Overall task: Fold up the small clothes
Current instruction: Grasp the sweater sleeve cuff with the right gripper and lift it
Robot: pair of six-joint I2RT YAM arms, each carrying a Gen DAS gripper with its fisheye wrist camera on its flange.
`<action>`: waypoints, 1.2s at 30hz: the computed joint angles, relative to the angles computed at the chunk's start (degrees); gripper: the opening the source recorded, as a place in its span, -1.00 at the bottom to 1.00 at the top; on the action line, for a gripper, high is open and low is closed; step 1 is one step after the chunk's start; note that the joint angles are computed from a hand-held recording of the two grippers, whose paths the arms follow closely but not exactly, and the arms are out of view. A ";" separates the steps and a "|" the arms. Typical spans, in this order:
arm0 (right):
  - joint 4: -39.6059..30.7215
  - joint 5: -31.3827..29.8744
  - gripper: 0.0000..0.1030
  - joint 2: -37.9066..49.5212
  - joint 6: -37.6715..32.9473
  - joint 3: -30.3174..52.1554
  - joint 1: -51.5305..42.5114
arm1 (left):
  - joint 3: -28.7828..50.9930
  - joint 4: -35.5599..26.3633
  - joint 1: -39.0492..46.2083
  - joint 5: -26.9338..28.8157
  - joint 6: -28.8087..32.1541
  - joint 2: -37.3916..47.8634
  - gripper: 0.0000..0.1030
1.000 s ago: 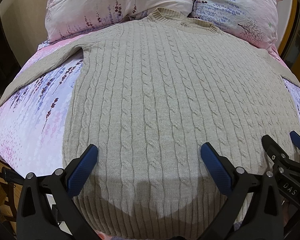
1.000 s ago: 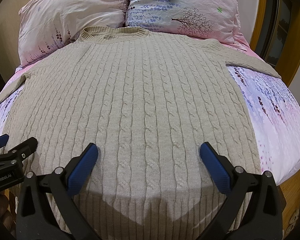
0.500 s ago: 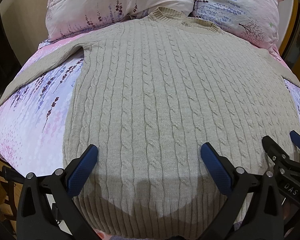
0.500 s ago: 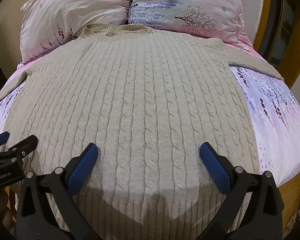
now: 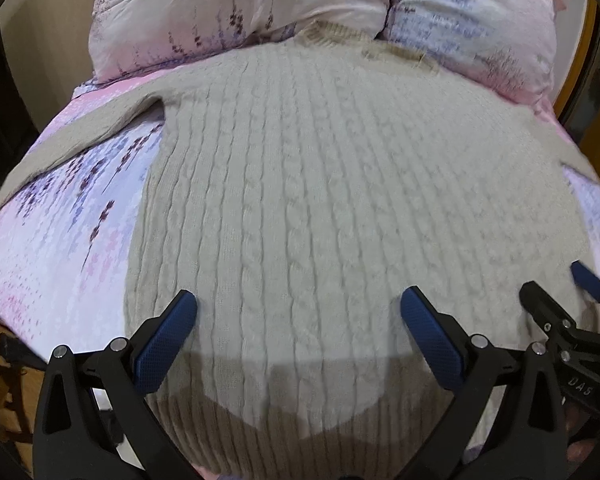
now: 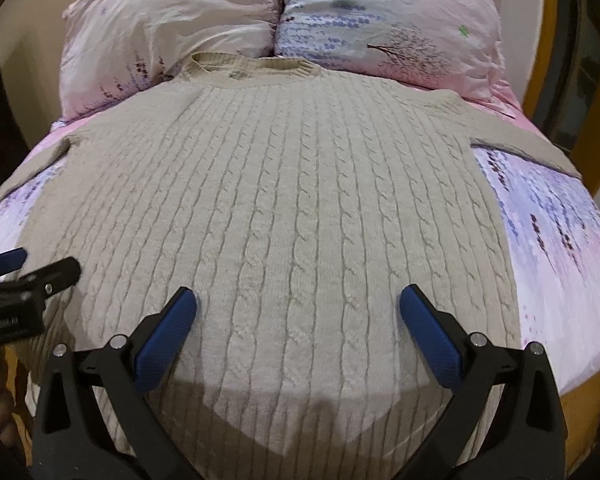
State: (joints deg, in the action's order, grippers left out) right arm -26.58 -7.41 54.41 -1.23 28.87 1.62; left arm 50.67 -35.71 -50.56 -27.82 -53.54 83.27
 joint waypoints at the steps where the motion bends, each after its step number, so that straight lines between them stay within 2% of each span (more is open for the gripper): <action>1: -0.32 -5.72 0.93 0.94 -1.44 1.17 -4.91 | -1.50 3.07 1.09 1.18 1.83 -1.88 0.97; 3: -1.09 -13.07 0.84 5.59 -3.20 5.63 -13.65 | -3.36 7.97 3.08 3.38 4.62 -4.10 0.97; 6: -1.05 -18.59 0.65 13.96 -4.48 13.41 -23.43 | -2.54 12.23 5.92 4.92 9.48 -3.94 0.97; 9: 0.04 -21.80 0.43 26.11 -1.72 24.58 -32.44 | -2.70 18.94 8.79 7.90 14.80 -3.61 0.97; 11: 0.21 -23.77 0.20 35.82 2.99 33.45 -36.84 | -4.23 25.70 12.16 12.97 16.36 -3.47 0.97; 14: -2.87 -26.20 -0.12 50.73 10.99 47.75 -40.85 | -3.01 28.00 15.37 17.63 15.82 -0.91 0.97; 15: -3.67 -26.02 -0.15 55.56 14.02 52.55 -41.83 | -2.86 28.89 16.72 19.73 15.41 -0.19 0.97; 18: -3.36 -24.38 -0.17 62.58 19.34 59.09 -42.90 | -3.70 32.63 19.91 25.04 13.03 1.42 0.97; 21: -4.33 -22.96 -0.17 67.38 21.99 64.13 -43.43 | -5.78 35.84 21.46 27.66 12.04 1.31 0.97; 23: -5.14 -23.53 -0.31 69.50 23.00 66.79 -44.38 | -6.07 36.63 21.54 27.42 12.63 1.29 0.97; 27: -2.83 -24.41 -0.36 71.24 25.44 68.11 -45.54 | -6.63 38.35 22.00 27.90 13.26 1.60 0.97; 29: -2.53 -23.60 -0.48 72.69 26.47 69.99 -45.51 | -6.66 39.24 22.54 28.51 13.22 2.23 0.97; 31: -2.53 -23.34 -0.51 74.54 27.40 72.56 -45.52 | -6.81 40.03 23.06 29.22 13.05 2.58 0.97; 33: -1.89 -22.17 -0.66 74.03 27.56 71.68 -45.51 | -7.13 40.74 23.22 29.48 12.95 2.66 0.97; 34: -1.76 -21.09 -0.81 74.35 27.48 72.07 -45.38 | -7.26 41.05 23.20 29.47 12.95 2.72 0.97; 36: -0.95 -20.18 -0.85 74.25 26.83 71.91 -45.03 | -7.60 41.51 23.21 29.58 12.95 2.71 0.97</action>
